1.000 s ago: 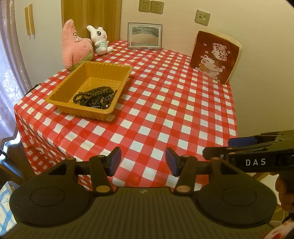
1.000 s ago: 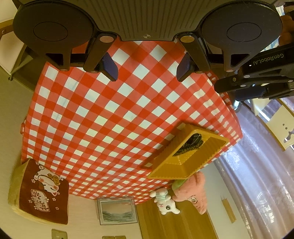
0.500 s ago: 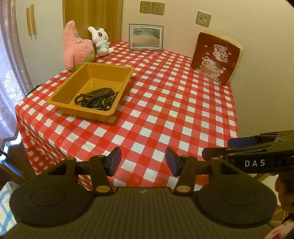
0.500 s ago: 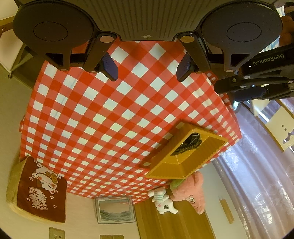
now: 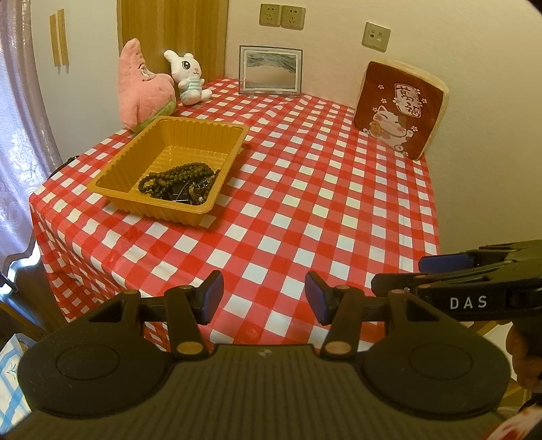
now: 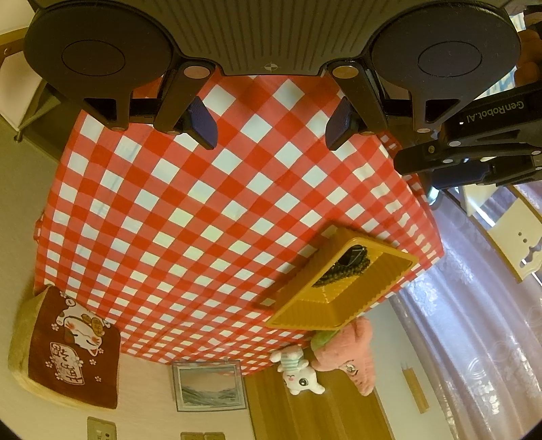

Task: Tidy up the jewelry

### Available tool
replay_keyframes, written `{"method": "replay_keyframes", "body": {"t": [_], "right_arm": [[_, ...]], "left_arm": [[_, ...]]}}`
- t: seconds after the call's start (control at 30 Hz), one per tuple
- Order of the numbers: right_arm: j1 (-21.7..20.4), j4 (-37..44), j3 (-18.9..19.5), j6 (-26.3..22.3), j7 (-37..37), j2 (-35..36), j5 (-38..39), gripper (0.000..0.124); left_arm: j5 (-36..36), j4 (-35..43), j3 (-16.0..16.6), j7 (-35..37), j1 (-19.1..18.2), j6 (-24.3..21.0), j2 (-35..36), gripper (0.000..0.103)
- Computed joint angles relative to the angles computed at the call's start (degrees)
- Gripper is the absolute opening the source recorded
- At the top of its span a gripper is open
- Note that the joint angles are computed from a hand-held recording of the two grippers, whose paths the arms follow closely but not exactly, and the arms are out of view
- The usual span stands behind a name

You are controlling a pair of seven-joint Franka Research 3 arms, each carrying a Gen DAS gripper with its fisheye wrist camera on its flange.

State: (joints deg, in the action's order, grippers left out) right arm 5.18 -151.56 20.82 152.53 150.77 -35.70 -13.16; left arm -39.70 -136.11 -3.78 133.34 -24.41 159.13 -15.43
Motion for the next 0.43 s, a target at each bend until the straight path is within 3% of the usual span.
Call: {"method": "replay_keyframes", "body": {"t": [0.33,0.43], "right_arm": [[0.25,-0.47,-0.67,0.61,-1.39,-0.42,0.17,0.07],[0.2,-0.71,-0.67,0.67,-1.76,-0.71,0.39,0.07]], "left_arm": [[-1.39,-0.31,0.42,0.98,-0.43,0.5,-0.52,0.052],[-0.93,-0.36,0.22,0.28,-0.26,0.65,-0.53,0.059]]}}
